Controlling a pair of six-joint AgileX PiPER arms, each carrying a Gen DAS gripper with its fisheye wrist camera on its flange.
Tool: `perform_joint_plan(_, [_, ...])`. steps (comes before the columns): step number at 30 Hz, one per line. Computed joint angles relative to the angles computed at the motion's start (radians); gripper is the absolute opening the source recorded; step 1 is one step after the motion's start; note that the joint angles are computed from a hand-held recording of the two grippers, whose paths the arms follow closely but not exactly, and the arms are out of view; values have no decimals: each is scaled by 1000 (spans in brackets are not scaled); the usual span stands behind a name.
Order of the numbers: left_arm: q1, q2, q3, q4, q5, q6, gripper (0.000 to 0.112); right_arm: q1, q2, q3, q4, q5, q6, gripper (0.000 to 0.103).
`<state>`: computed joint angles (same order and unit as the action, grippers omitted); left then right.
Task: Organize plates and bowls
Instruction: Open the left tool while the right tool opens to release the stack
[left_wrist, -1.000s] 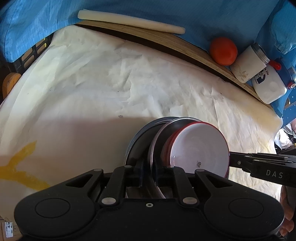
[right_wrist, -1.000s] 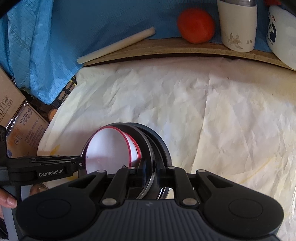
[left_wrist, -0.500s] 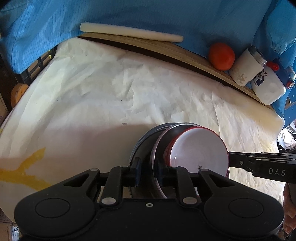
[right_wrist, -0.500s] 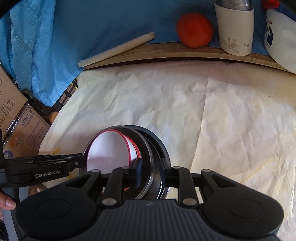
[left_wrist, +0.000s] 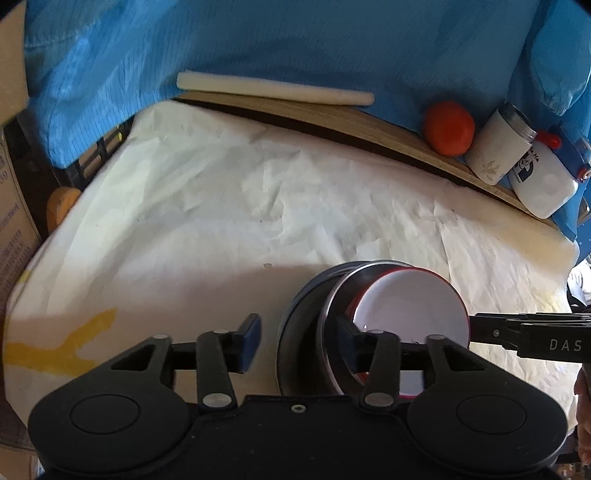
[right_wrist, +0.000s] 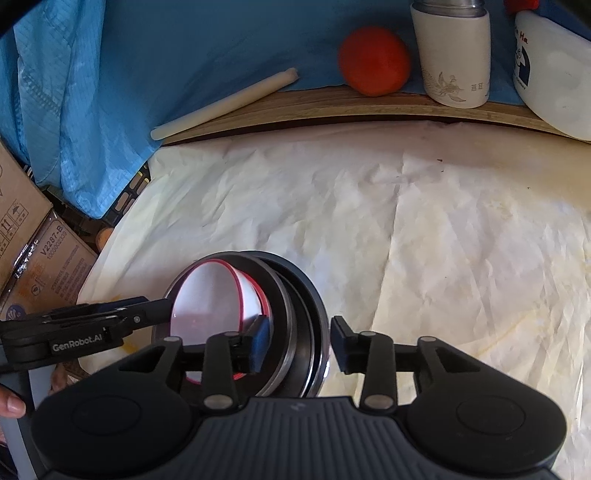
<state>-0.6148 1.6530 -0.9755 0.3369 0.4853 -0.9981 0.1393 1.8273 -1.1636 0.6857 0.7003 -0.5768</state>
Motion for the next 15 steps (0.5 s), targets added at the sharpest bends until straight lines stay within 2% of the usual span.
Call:
perform_joint_plan(2, [-10,-7,5,47,7,-51,62,-9,1,2,10,3,-11,49])
perform_joint_plan(5, [-17,-12,9,66,12,-67,63,-18,1,11,26,-2,-31,53])
perform_joint_plan(9, [-47,-18,22,165,23,-157,67,-24,-14,33,49,-17,-64,56])
perform_joint_plan(13, [-103,-41,64,374,32,-358,71,-34,-38,71,97,-49,-130,65])
perform_joint_plan(15, [-133,-48,82,470,45,-453,77,-40,-44,88,125,-61,-165,70])
